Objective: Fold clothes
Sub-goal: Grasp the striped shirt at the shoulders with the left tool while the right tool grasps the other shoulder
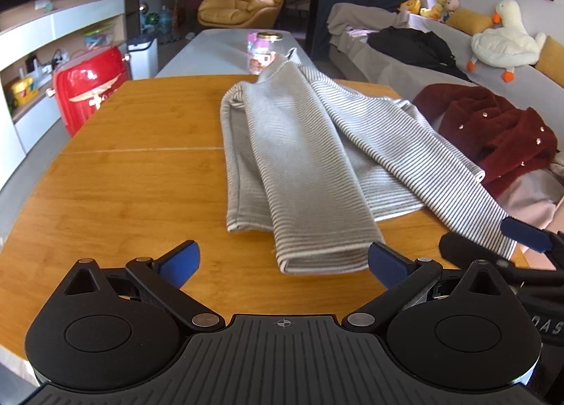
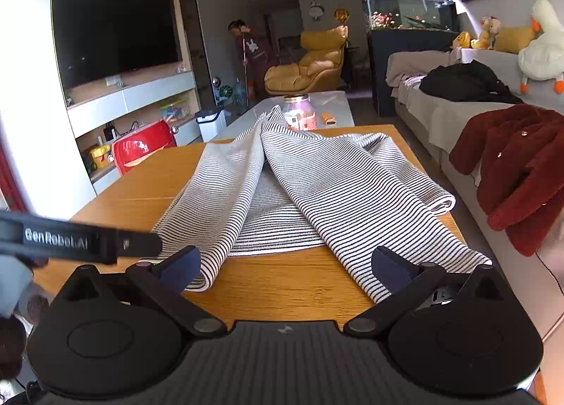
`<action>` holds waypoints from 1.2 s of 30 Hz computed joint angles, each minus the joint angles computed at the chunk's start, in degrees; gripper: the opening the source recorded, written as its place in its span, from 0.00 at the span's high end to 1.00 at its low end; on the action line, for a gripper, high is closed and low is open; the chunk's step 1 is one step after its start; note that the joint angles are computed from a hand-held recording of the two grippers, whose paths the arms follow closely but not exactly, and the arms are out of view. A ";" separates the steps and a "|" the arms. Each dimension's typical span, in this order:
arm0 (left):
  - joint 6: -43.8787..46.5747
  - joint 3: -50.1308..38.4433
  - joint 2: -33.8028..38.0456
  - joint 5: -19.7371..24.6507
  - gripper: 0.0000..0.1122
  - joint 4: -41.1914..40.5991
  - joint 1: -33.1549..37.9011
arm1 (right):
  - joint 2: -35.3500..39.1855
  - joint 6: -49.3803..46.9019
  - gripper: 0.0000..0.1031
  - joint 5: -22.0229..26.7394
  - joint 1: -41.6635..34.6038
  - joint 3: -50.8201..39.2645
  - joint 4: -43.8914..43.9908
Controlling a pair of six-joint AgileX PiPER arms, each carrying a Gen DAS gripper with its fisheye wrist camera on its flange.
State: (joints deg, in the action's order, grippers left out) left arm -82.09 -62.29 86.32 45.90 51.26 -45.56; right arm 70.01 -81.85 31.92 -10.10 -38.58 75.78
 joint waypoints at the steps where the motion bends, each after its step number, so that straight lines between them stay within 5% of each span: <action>1: 0.64 -0.54 0.17 -0.90 0.08 1.31 0.98 | 1.46 1.56 0.00 0.06 0.59 -1.29 -1.42; 5: 6.61 -3.00 1.42 -6.19 0.08 2.13 6.98 | 6.74 4.54 0.00 -0.93 2.14 -7.03 -2.84; 10: 34.85 -9.52 6.38 -19.73 0.08 -24.39 20.68 | 15.23 9.45 0.00 -0.31 2.64 -18.62 -4.57; 14: 54.07 -15.80 12.70 -25.64 0.08 -47.31 27.59 | 23.14 22.47 0.00 0.52 4.09 -29.65 -11.08; 20: 77.07 -29.22 24.51 -19.79 0.10 -79.30 36.69 | 34.08 35.97 0.00 5.66 6.06 -43.43 -18.17; 23: 80.81 -34.25 29.24 -15.00 0.24 -85.56 38.99 | 38.88 39.09 0.00 8.03 6.73 -49.19 -19.18; 27: 84.88 -39.91 34.76 -9.94 0.25 -94.27 41.84 | 43.61 44.72 0.00 9.95 7.24 -54.95 -21.56; 33: 94.84 -42.35 40.99 -6.01 0.08 -114.30 45.95 | 45.35 44.49 0.00 11.33 6.04 -54.78 -18.01; 36: 95.30 -44.13 42.21 -4.52 0.08 -113.68 46.07 | 45.45 41.67 0.00 12.30 5.11 -53.66 -14.57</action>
